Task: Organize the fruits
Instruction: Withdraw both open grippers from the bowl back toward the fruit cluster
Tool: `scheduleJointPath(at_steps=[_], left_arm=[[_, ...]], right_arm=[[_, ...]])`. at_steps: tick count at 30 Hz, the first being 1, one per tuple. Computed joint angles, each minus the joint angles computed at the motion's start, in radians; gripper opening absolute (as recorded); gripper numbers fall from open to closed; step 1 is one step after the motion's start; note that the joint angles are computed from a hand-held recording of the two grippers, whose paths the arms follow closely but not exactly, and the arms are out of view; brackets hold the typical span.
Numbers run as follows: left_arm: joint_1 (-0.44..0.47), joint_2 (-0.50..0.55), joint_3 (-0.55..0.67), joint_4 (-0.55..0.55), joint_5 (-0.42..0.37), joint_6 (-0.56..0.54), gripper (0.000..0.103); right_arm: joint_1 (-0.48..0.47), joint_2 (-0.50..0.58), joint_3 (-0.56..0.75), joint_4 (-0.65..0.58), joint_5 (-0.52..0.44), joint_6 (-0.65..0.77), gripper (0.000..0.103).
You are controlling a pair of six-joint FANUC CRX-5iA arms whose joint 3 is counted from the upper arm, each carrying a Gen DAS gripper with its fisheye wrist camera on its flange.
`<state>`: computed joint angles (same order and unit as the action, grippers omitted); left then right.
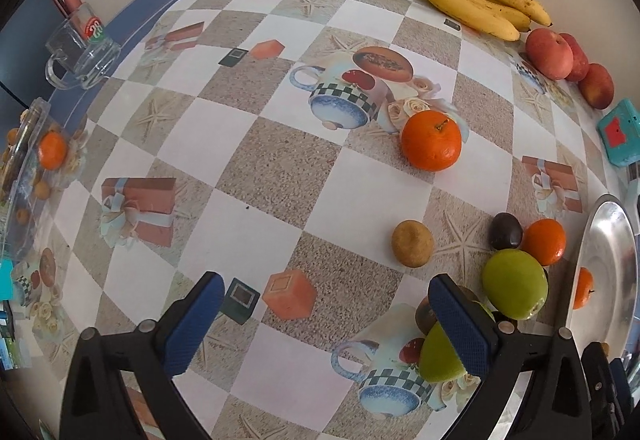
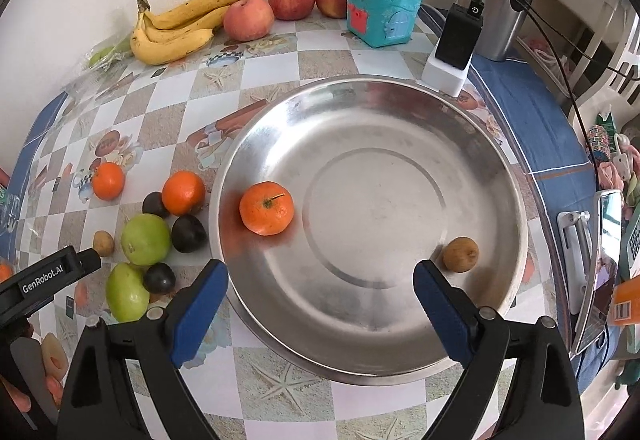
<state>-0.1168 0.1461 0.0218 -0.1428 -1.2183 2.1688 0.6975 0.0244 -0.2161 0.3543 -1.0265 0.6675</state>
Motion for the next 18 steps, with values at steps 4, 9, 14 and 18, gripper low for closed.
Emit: scheduleJointPath(at_steps=[4, 9, 14, 18], left_arm=[[0.017, -0.029, -0.023, 0.014, 0.011, -0.019, 0.103], [0.031, -0.054, -0.036, 0.025, 0.025, -0.028, 0.103], [0.030, -0.086, -0.039, -0.009, 0.026, -0.027, 0.103], [0.029, -0.104, -0.034, -0.045, 0.018, -0.041, 0.103]], right_arm=[[0.006, -0.007, -0.009, 0.013, 0.005, -0.011, 0.094], [0.015, -0.015, -0.015, 0.016, 0.015, -0.016, 0.095], [0.044, -0.013, -0.009, 0.039, -0.006, -0.022, 0.095], [0.070, 0.000, 0.006, 0.038, -0.025, -0.018, 0.095]])
